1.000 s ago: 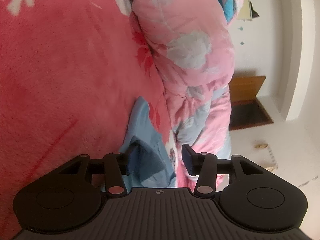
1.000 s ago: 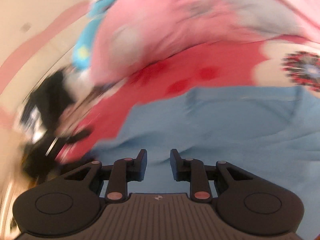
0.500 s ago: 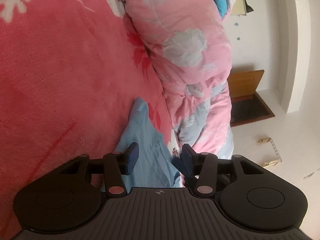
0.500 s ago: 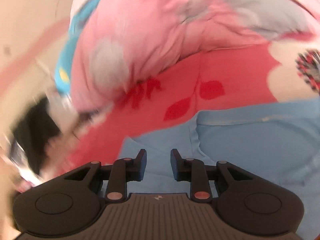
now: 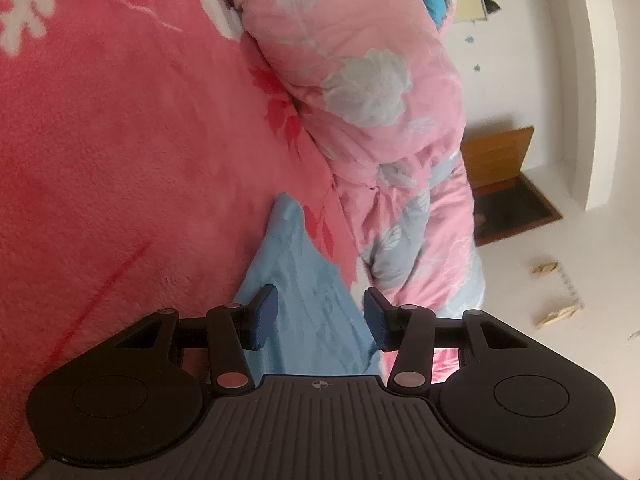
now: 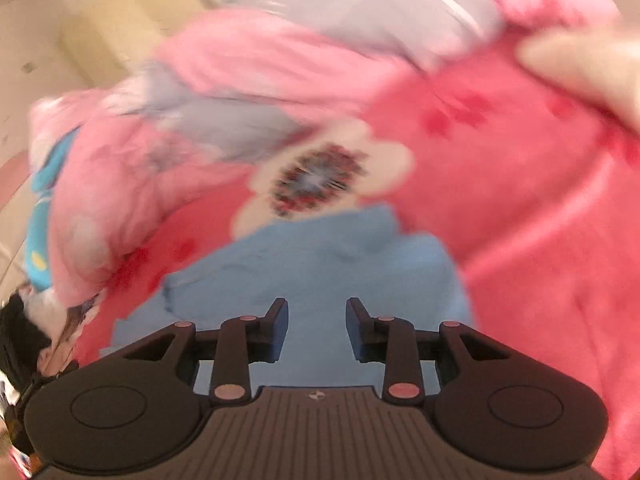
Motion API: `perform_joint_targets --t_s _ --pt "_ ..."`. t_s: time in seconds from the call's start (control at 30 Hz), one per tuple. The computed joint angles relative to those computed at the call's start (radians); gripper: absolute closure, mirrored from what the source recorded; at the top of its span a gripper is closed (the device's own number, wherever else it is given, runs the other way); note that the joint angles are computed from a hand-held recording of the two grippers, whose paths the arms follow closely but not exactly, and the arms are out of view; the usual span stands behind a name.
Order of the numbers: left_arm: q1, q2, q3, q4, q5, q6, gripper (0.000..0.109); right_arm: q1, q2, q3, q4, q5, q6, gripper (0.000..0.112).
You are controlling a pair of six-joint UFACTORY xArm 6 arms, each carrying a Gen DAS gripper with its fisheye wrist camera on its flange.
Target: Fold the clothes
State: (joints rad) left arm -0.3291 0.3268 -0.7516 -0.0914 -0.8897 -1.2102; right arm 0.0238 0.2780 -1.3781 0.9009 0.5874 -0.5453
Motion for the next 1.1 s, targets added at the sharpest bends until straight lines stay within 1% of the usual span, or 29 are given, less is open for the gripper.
perform_joint_targets --t_s 0.07,0.13,0.2,0.3,0.37,0.4,0.43,0.5,0.53,0.6,0.63,0.73,0.8,0.9,0.93,0.97,1.03,1.1 --pt "-0.012 -0.006 -0.005 -0.025 0.024 0.049 0.062 -0.024 0.045 -0.048 -0.050 0.068 0.079 0.078" --pt "-0.022 -0.009 -0.011 -0.048 0.043 0.085 0.062 -0.032 0.086 -0.093 -0.060 0.103 0.085 0.078" --pt "-0.026 -0.011 -0.015 -0.058 0.056 0.107 0.061 -0.029 0.130 -0.134 -0.061 0.086 0.098 0.079" --pt "-0.024 -0.012 -0.014 -0.053 0.054 0.110 0.062 -0.031 0.195 -0.189 -0.027 0.007 0.133 0.079" --pt "-0.026 -0.015 -0.013 -0.055 0.051 0.114 0.061 -0.036 0.211 -0.191 -0.053 -0.063 0.234 0.079" --pt "-0.029 -0.018 -0.013 -0.061 0.051 0.119 0.061 -0.049 0.206 -0.183 -0.015 -0.057 0.256 0.079" --pt "-0.031 -0.020 -0.012 -0.062 0.047 0.122 0.060 -0.062 0.192 -0.167 0.015 -0.052 0.272 0.079" --pt "-0.036 -0.026 -0.008 -0.063 0.028 0.138 0.059 -0.087 0.126 -0.089 0.032 -0.044 0.277 0.078" --pt "-0.045 -0.032 -0.003 -0.075 0.018 0.163 0.059 -0.097 0.088 -0.046 0.032 -0.046 0.258 0.078" --pt "-0.065 -0.047 0.009 -0.105 0.000 0.218 0.058 -0.125 -0.012 0.067 0.095 -0.041 0.168 0.077" --pt "-0.076 -0.053 0.018 -0.123 -0.013 0.240 0.058 -0.146 -0.060 0.119 0.128 -0.026 0.133 0.077" --pt "-0.105 -0.088 0.057 -0.148 -0.035 0.256 0.058 -0.208 -0.179 0.248 0.181 0.031 0.103 0.075" --pt "-0.136 -0.138 0.099 -0.176 -0.025 0.270 0.058 -0.257 -0.255 0.328 0.208 0.078 0.090 0.075" --pt "-0.212 -0.244 0.198 -0.251 -0.006 0.322 0.058 -0.323 -0.343 0.421 0.248 0.151 0.055 0.075" --pt "-0.247 -0.285 0.232 -0.299 0.010 0.348 0.058 -0.338 -0.358 0.438 0.257 0.176 0.041 0.075" --pt "-0.295 -0.326 0.261 -0.378 0.029 0.388 0.058 -0.354 -0.373 0.456 0.264 0.202 0.029 0.075" --pt "-0.393 -0.380 0.299 -0.553 0.036 0.478 0.058 -0.384 -0.398 0.487 0.276 0.254 0.004 0.075" --pt "-0.473 -0.404 0.316 -0.682 0.034 0.530 0.058 -0.398 -0.402 0.503 0.287 0.290 -0.027 0.075"
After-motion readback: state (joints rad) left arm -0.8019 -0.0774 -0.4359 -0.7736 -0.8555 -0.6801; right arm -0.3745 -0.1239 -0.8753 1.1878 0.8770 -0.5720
